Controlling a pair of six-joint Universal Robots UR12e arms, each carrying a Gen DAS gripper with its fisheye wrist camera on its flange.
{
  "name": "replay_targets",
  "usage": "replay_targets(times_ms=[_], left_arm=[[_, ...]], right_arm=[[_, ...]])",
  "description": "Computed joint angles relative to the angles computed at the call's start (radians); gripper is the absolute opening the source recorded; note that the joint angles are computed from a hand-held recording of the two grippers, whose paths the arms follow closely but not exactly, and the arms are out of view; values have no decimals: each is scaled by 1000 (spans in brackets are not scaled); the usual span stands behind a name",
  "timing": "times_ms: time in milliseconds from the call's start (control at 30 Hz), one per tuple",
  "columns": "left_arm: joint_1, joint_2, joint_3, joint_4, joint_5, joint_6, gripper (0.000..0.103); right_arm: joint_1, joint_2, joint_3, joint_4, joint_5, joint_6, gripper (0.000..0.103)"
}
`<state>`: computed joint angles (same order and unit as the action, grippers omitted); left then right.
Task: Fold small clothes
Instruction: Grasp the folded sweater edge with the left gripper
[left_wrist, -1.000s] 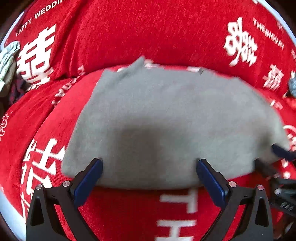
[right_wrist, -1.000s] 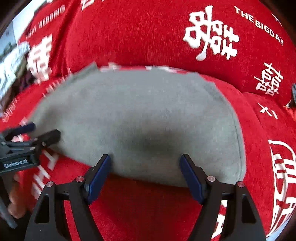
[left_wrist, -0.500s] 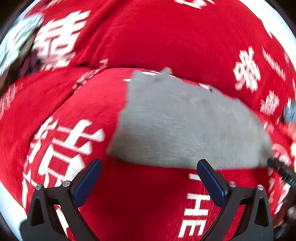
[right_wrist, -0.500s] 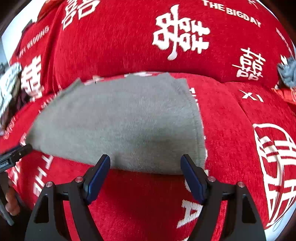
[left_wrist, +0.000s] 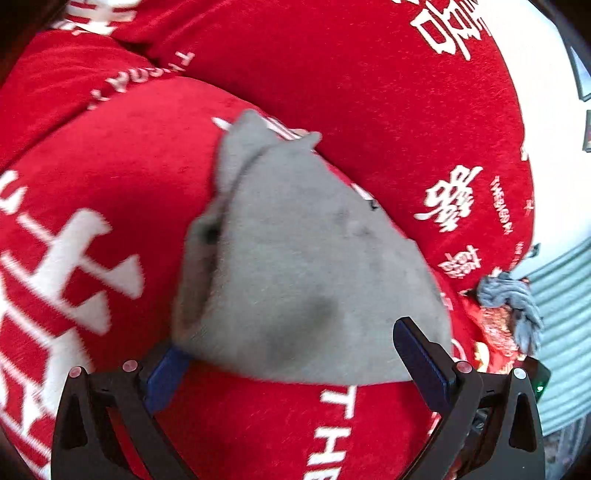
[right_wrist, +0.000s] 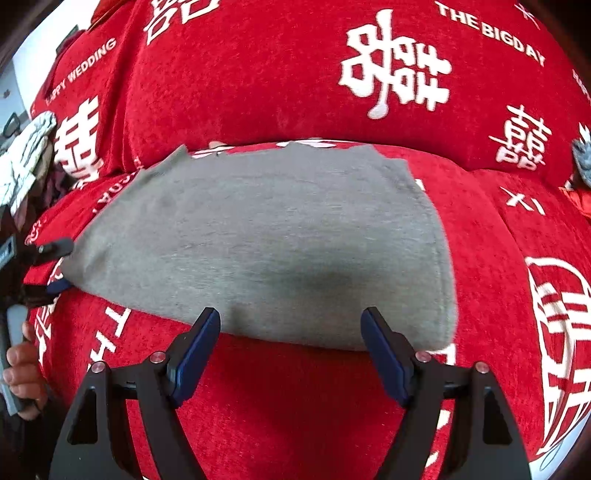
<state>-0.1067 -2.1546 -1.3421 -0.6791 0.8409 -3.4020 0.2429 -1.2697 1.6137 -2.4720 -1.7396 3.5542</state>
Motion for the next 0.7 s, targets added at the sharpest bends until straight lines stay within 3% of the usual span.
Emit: replay_targets(times_ms=[100, 200, 267, 300, 333, 367, 467, 600, 700], left_arm=[[11, -16, -4, 69, -67, -67, 100], [9, -24, 14, 24, -57, -38, 63], [9, -25, 19, 16, -38, -25, 55], [9, -26, 22, 14, -30, -25, 46], [9, -27, 25, 5, -24, -23, 30], [8, -28, 31, -15, -9, -18, 23], [7, -24, 23, -1, 9, -6, 18], [-24, -1, 8, 41, 154, 89, 18], [-23, -1, 4, 64, 154, 89, 18]], right_arm=[[2, 11, -21, 14, 5, -10, 81], [2, 37, -67, 41, 13, -36, 81], [1, 58, -104, 58, 26, -50, 81], [-1, 71, -126, 65, 39, -55, 81], [-4, 90, -159, 76, 62, -59, 81], [-8, 106, -184, 85, 87, -63, 81], [-18, 166, -284, 135, 176, -78, 81], [-19, 278, -459, 243, 280, -92, 81], [-17, 373, -606, 336, 350, -85, 81]])
